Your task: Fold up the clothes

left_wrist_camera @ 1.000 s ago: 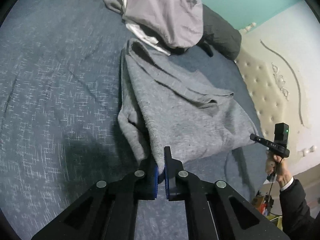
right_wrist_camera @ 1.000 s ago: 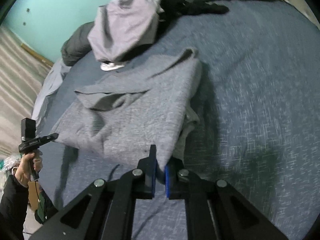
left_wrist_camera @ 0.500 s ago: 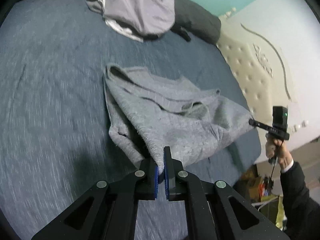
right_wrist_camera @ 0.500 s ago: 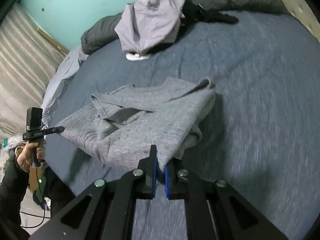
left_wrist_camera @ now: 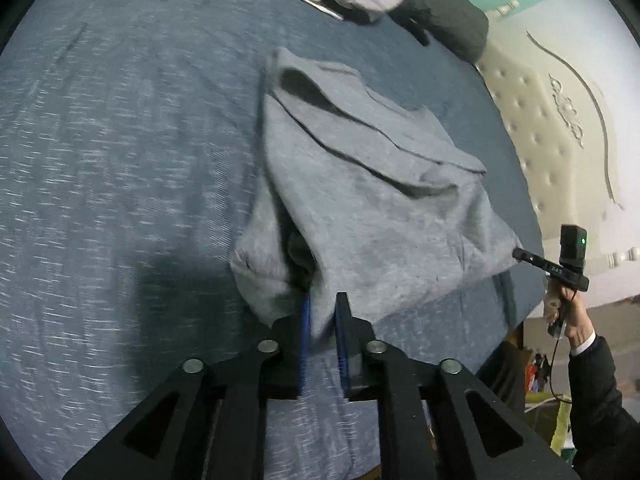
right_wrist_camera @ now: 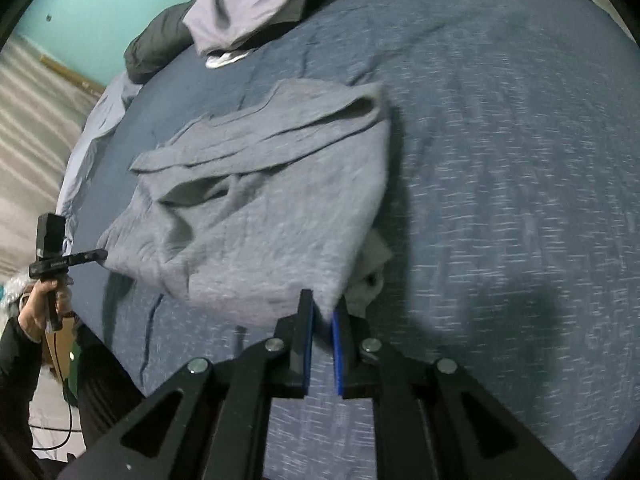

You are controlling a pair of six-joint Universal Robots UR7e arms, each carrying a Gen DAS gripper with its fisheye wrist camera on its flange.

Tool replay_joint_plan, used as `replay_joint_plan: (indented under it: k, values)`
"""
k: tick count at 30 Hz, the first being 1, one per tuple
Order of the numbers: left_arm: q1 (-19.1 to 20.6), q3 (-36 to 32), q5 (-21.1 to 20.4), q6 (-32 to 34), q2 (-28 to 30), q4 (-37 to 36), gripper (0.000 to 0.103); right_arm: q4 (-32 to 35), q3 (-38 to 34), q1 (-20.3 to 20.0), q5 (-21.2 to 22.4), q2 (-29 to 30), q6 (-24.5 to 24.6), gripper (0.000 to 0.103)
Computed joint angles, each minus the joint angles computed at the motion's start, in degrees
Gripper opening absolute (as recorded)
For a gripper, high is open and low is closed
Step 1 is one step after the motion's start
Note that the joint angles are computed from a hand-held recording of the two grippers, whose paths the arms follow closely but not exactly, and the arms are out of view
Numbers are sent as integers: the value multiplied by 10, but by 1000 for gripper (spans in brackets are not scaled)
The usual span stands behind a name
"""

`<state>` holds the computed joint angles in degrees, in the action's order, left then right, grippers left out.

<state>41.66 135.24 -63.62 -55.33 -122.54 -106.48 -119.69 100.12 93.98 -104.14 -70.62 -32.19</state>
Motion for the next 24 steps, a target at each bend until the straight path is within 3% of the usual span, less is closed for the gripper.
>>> replay_joint_plan:
  k: [2, 5, 8, 14, 24]
  values:
    - [-2, -10, 24, -1, -5, 15, 24, -17, -10, -2, 3, 1, -2, 10]
    - [27, -21, 42, 28, 8, -10, 25, -47, -28, 3, -3, 19, -6, 16]
    - [61, -33, 61, 83, 53, -60, 26, -79, -45, 10, -4, 47, -17, 22]
    - [111, -62, 88, 177, 140, -138, 26, -125, -72, 28, -29, 105, -41, 23]
    - [161, -94, 90, 254, 214, -205, 26, -164, -103, 43, -73, 178, -69, 28]
